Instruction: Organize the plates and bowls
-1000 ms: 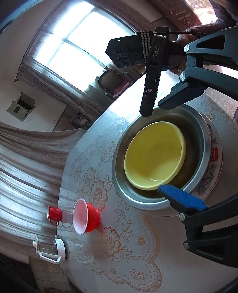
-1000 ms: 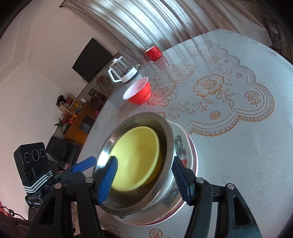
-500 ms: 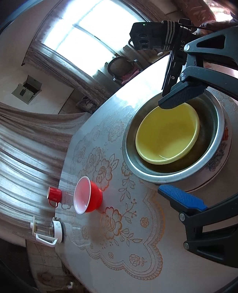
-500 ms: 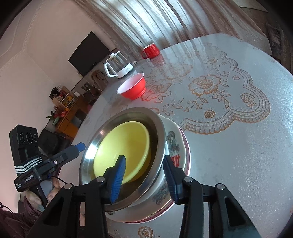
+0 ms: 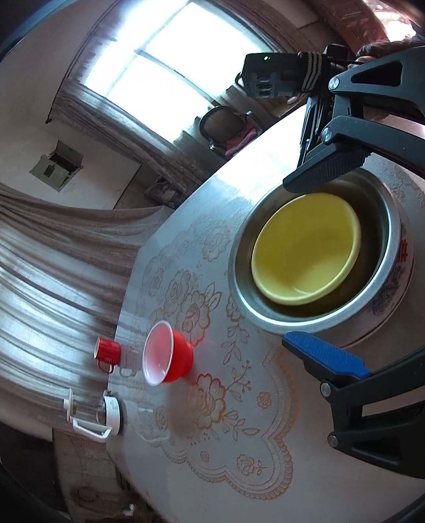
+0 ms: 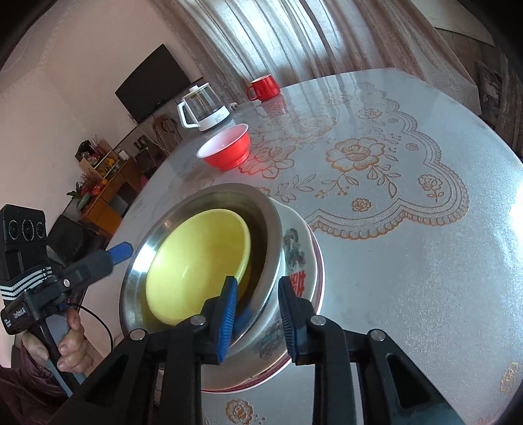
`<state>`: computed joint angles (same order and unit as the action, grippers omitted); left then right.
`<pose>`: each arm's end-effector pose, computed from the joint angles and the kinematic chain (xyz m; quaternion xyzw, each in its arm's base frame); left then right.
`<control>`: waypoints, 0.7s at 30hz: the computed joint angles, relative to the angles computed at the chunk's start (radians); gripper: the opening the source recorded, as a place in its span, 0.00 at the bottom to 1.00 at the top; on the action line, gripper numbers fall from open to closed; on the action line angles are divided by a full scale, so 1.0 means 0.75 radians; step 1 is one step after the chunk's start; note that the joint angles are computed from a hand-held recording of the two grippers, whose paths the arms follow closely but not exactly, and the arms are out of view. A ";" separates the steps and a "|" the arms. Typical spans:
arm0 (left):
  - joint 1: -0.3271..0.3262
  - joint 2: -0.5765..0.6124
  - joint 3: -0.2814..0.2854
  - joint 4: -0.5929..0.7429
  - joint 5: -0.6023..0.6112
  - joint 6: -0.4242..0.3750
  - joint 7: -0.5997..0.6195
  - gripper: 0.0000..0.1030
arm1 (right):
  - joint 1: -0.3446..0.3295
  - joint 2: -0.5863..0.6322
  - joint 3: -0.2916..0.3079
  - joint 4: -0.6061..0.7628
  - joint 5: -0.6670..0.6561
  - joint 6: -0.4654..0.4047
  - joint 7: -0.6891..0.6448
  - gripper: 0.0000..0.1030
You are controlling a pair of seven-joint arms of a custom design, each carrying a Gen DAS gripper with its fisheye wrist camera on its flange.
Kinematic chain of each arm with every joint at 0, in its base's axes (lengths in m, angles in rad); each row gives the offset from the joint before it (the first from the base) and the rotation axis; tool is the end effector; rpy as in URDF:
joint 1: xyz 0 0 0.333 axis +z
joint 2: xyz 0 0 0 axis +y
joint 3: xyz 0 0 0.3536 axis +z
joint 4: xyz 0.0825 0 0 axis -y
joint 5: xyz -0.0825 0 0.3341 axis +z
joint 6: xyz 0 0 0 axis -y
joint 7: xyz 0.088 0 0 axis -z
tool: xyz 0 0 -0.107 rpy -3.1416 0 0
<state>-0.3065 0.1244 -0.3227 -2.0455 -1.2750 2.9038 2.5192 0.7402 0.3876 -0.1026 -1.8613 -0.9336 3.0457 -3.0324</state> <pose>0.4912 -0.2765 0.4987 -0.4925 0.7434 -0.4520 0.0206 0.4714 0.4381 0.4463 -0.6050 0.6826 -0.0886 0.4002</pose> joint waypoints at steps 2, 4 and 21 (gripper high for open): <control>-0.014 0.023 0.021 0.003 0.159 0.019 -0.143 0.85 | -0.003 0.002 0.006 0.004 0.001 0.006 -0.015 0.24; 0.007 0.035 0.011 0.016 0.189 -0.032 -0.148 0.84 | -0.007 0.009 0.018 0.011 0.016 0.009 -0.041 0.25; -0.020 0.029 0.008 0.003 0.137 0.062 -0.122 0.93 | 0.031 -0.005 -0.020 -0.003 0.014 -0.020 -0.024 0.25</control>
